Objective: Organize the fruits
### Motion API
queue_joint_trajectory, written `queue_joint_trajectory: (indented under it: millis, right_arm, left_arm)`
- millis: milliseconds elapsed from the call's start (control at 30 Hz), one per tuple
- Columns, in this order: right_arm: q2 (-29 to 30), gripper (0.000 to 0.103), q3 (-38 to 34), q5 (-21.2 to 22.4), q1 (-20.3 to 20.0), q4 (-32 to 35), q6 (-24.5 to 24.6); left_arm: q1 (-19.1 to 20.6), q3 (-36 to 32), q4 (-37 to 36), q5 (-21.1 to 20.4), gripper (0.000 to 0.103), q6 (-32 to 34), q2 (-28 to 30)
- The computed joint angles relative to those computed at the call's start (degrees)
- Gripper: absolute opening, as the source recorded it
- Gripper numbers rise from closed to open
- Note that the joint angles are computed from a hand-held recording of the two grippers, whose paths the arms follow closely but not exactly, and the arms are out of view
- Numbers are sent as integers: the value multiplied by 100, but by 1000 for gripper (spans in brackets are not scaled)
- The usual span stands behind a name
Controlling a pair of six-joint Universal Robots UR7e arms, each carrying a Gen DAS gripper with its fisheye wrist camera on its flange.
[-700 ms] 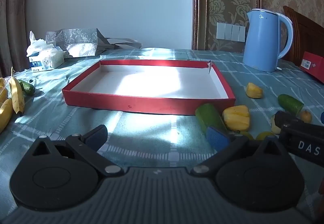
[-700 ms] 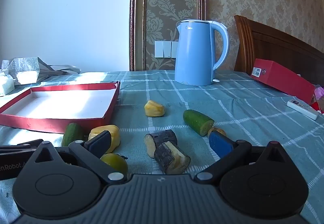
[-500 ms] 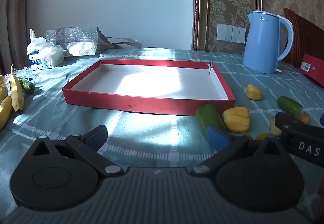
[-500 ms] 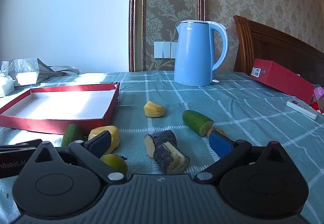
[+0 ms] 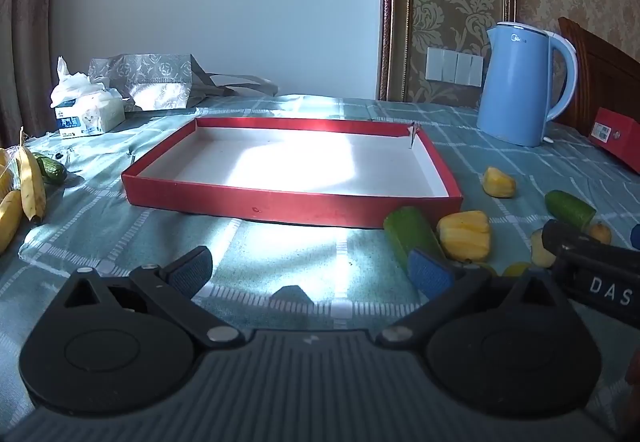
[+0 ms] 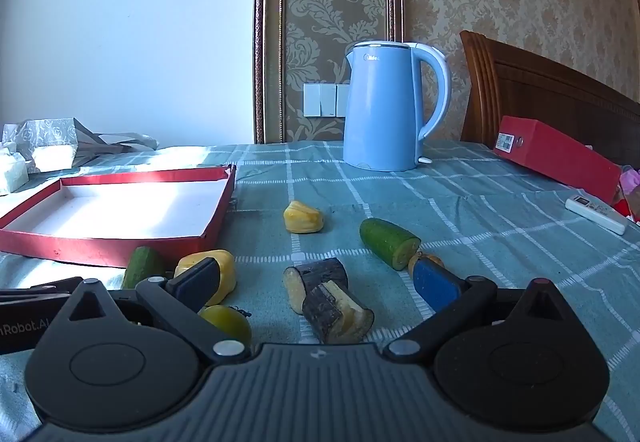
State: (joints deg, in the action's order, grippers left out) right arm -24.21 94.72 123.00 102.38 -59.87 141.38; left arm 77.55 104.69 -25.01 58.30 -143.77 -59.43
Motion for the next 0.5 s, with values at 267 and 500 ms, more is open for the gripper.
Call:
queue_joint_trajectory:
  millis: [267, 500]
  right_arm:
    - [23, 103, -51, 25, 17, 22, 5]
    - [18, 103, -44, 17, 11, 26, 19]
  left_arm:
    - [1, -7, 33, 14, 103, -7, 0]
    - [6, -6, 39, 30, 103, -24, -6]
